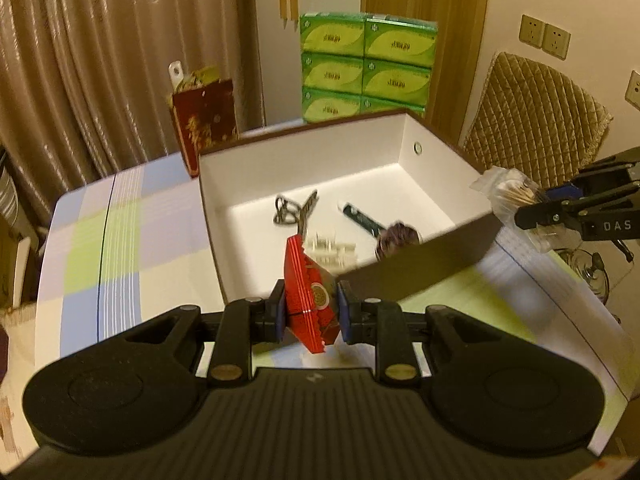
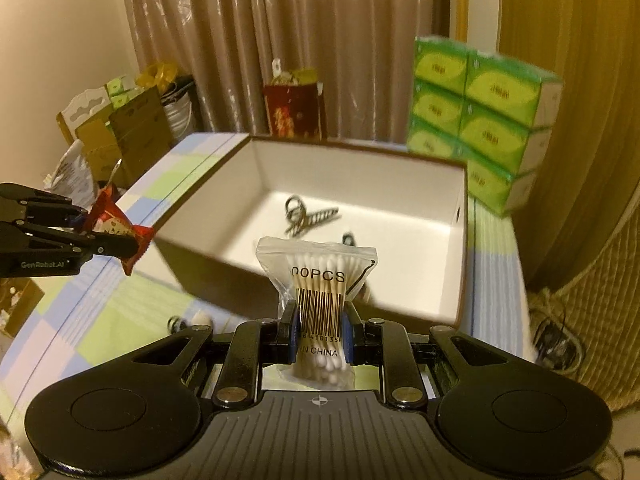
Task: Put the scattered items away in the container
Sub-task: 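Carry red packet with left tool while right tool carries swab bag into box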
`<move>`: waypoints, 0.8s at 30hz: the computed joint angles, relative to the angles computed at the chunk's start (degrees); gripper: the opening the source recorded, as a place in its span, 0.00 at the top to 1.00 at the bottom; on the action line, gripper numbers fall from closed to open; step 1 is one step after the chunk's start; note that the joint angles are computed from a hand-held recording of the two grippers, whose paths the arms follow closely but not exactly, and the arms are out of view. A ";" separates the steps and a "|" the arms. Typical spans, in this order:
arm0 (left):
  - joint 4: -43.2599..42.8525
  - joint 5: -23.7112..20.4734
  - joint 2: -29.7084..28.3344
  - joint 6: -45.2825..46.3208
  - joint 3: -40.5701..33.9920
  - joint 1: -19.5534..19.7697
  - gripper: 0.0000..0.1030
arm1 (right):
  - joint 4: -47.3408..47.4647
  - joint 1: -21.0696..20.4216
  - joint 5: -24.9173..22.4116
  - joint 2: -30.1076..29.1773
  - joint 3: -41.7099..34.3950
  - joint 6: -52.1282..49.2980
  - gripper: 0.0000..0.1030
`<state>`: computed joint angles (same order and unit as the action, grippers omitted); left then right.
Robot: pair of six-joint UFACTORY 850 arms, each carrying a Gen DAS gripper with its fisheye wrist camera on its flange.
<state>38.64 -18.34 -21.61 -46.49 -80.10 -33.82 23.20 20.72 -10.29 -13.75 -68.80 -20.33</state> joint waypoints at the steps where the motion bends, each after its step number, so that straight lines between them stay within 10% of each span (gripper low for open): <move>1: -1.05 -0.10 -0.81 1.53 -1.26 0.30 0.80 | -1.09 -0.05 0.17 -0.72 -0.98 1.05 0.83; 24: -28.29 -16.79 -29.52 32.48 -40.14 6.76 0.80 | -25.31 -2.80 -13.56 -26.45 -31.82 28.63 0.83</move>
